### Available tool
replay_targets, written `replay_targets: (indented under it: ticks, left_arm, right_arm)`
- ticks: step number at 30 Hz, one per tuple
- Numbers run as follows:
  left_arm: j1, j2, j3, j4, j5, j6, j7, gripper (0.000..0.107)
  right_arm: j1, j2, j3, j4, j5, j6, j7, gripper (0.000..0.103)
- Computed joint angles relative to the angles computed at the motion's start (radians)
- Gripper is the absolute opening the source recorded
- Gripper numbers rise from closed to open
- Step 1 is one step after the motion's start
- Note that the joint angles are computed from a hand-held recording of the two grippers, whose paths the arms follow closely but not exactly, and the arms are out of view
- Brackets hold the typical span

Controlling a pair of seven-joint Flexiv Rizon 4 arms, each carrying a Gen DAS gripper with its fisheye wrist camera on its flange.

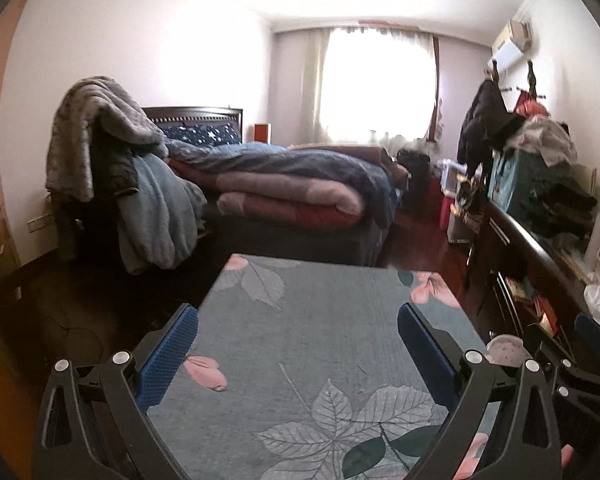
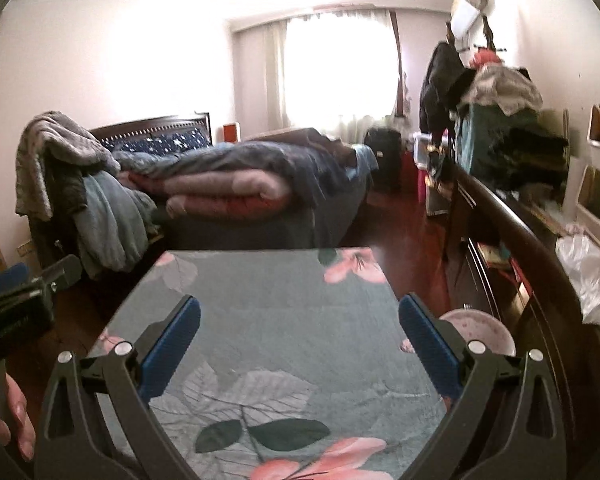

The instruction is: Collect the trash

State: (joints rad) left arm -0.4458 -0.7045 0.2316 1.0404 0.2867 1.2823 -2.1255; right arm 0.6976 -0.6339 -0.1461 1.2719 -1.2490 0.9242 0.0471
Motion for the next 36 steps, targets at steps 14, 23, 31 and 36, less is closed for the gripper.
replay_targets:
  ticks: [14, 23, 31, 36]
  left_arm:
    - [-0.040, 0.149, 0.077, 0.185, 0.031, 0.199, -0.056, 0.099]
    - [-0.084, 0.157, 0.139, 0.200, 0.035, 0.219, -0.081, 0.099]
    - [-0.075, 0.153, 0.132, 0.194, 0.025, 0.220, -0.081, 0.099]
    - [-0.074, 0.151, 0.132, 0.196, 0.017, 0.225, -0.072, 0.099]
  right_arm:
    - [0.042, 0.064, 0.021, 0.020, -0.170, -0.073, 0.073, 0.100]
    - [0.041, 0.079, 0.044, 0.033, -0.211, -0.115, 0.093, 0.100]
    - [0.034, 0.083, 0.053, 0.038, -0.215, -0.123, 0.098, 0.100]
    - [0.034, 0.079, 0.055, 0.032, -0.209, -0.129, 0.089, 0.100]
